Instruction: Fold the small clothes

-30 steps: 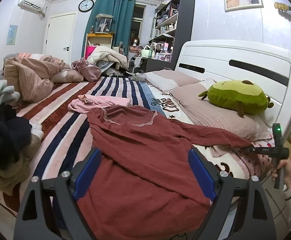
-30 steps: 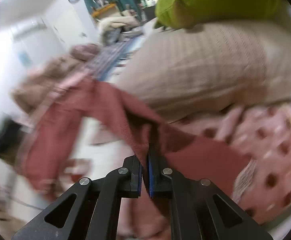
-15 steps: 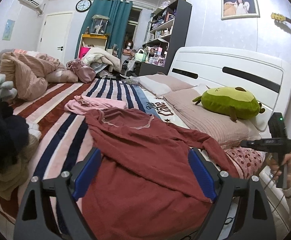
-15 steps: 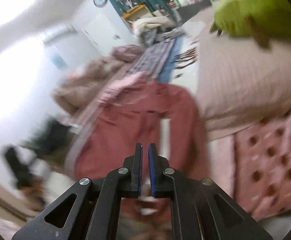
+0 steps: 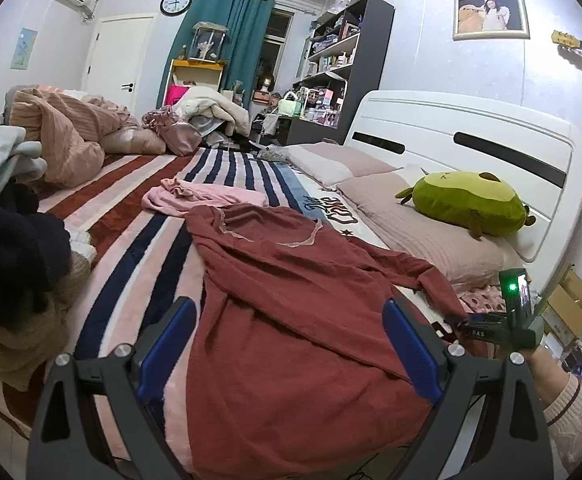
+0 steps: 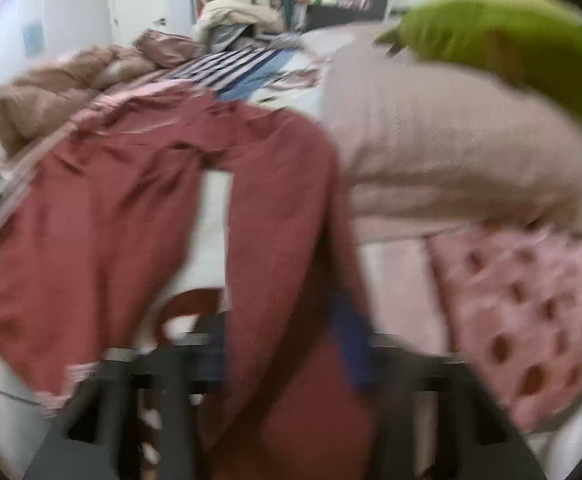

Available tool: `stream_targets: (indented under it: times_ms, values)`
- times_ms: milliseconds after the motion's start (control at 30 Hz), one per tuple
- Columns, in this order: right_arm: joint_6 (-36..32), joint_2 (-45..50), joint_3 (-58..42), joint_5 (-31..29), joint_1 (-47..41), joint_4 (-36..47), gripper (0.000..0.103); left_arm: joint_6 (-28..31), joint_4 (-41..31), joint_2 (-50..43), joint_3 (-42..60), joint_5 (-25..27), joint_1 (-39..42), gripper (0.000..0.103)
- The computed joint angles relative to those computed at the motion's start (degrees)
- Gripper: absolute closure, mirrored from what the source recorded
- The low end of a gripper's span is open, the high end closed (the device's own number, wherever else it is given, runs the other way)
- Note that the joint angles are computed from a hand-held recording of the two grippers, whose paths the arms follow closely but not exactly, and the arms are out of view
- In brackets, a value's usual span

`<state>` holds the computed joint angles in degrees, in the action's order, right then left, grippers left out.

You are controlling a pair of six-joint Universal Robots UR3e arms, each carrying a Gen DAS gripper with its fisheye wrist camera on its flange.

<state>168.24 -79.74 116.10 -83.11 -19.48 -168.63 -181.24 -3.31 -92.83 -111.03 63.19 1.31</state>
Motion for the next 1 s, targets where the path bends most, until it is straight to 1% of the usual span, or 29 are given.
stream_targets:
  times_ms: [33,100,167,233,300,367,400,467,567,600,633,667,700,733,800,833,867,900,933,967,1000]
  values:
    - [0.0,-0.5,0.2,0.7,-0.7,0.0,0.100,-0.3,-0.1,-0.2,0.4,0.3,-0.3,0.011]
    - [-0.2,-2.2,0.1,11.5,-6.9,5.1,0.101,-0.7,-0.2,-0.8,1.1,0.7,-0.9,0.011]
    - [-2.7,-3.9,-0.5,32.0,-16.9,17.4,0.101,-0.8,-0.7,-1.5,2.3,1.6,-1.9,0.011]
    - [-6.1,-4.6,-1.5,43.8,-22.4,27.7,0.101,-0.7,-1.2,-2.5,3.7,2.9,-3.0,0.011]
    - [-9.8,-5.6,-2.6,49.5,-24.4,34.6,0.101,-1.0,-1.3,-3.1,4.6,3.2,-3.4,0.011]
    - [-13.1,-6.6,-4.8,55.0,-24.5,41.5,0.101,-1.6,-1.3,-3.7,5.5,3.0,-3.7,0.011]
    - [-13.8,-6.9,-5.8,56.4,-23.9,43.1,0.101,-1.7,-1.2,-3.8,5.7,2.9,-3.7,0.011]
    - [-12.6,-6.7,-8.2,57.8,-21.3,42.9,0.101,-1.8,-1.2,-3.7,5.9,3.0,-3.7,0.011]
    - [-5.7,-3.2,-13.3,59.8,-15.2,37.4,0.101,-1.2,-1.5,-2.9,5.5,3.2,-3.2,0.011]
    - [-2.2,-0.5,-16.3,60.0,-12.2,34.7,0.101,-1.0,-1.6,-2.3,5.1,3.1,-2.8,0.011]
    - [1.2,2.4,-19.6,59.1,-8.8,31.6,0.101,-0.6,-1.9,-1.4,4.3,2.5,-2.0,0.011]
    - [1.9,3.4,-20.9,58.4,-6.7,30.9,0.101,-0.1,-2.5,-0.8,3.8,1.8,-1.4,0.009]
    - [6.2,6.8,-24.6,55.8,-2.8,27.9,0.100,0.7,-3.6,0.0,3.3,0.9,-0.6,0.008]
    - [9.2,10.7,-28.7,54.5,0.2,26.7,0.098,1.5,-4.0,0.8,2.2,0.6,0.1,0.007]
    - [12.8,18.6,-37.7,52.9,5.6,28.2,0.098,2.4,-4.9,1.9,0.7,0.6,1.1,0.007]
    - [13.4,20.4,-40.0,51.9,7.3,29.6,0.096,2.5,-5.3,2.3,0.0,0.3,1.7,0.007]
    - [13.5,23.3,-44.0,50.5,9.3,32.5,0.087,2.4,-5.6,2.9,-1.1,-0.9,2.6,0.007]
    - [13.0,26.7,-48.5,48.0,11.5,35.0,0.081,2.4,-5.7,3.3,-2.3,-2.5,3.6,0.007]
    - [12.2,27.7,-50.6,46.0,12.6,37.1,0.074,2.5,-5.9,3.5,-3.3,-4.4,4.5,0.007]
    - [12.1,28.6,-52.3,42.3,13.9,37.6,0.072,3.0,-6.4,3.8,-4.0,-5.7,5.1,0.007]
    - [11.0,27.9,-51.5,41.4,13.7,38.0,0.072,3.4,-6.8,3.4,-4.2,-6.3,5.1,0.007]
